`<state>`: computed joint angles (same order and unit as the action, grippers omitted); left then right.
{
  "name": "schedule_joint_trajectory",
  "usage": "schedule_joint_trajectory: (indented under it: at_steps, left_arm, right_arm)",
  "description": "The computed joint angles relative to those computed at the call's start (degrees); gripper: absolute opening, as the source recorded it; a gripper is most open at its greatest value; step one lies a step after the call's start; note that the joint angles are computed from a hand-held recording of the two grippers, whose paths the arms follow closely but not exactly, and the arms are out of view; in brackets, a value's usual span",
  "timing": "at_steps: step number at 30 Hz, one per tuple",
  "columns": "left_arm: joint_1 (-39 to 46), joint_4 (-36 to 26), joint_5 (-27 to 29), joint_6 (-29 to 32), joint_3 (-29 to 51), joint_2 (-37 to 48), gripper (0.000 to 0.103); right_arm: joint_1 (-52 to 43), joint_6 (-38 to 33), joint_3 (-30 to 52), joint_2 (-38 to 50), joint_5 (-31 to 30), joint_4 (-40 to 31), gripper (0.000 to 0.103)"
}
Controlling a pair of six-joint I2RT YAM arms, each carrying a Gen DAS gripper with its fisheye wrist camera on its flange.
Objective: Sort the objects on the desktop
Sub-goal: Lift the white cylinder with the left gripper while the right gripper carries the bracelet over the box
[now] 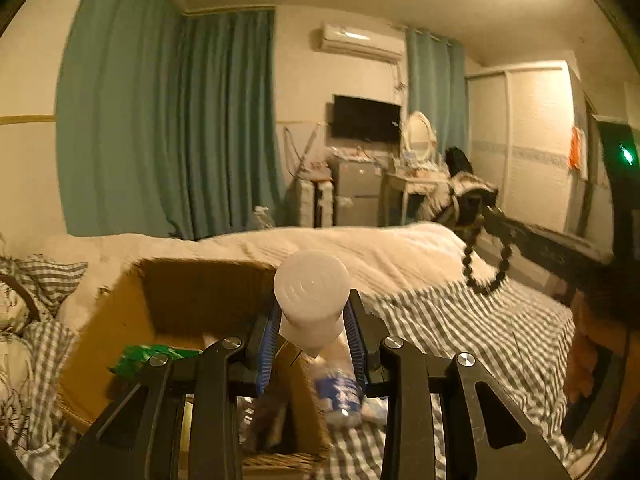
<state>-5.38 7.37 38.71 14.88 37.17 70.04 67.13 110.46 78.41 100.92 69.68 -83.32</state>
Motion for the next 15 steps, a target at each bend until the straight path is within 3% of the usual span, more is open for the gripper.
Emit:
schedule_joint_trajectory:
  at_steps: [6, 15]
  left_arm:
    - [4.4, -0.4, 1.05, -2.31, 4.83, 2.06, 0.032]
    - [9.69, -1.14, 0.54, -1.96, 11.14, 5.07, 0.032]
  right_arm:
    - [0.86, -2.78, 7.97, 4.99, 2.8, -2.18, 0.011]
    - [0.39, -20.36, 14.03, 6.99, 6.17, 11.35, 0.011]
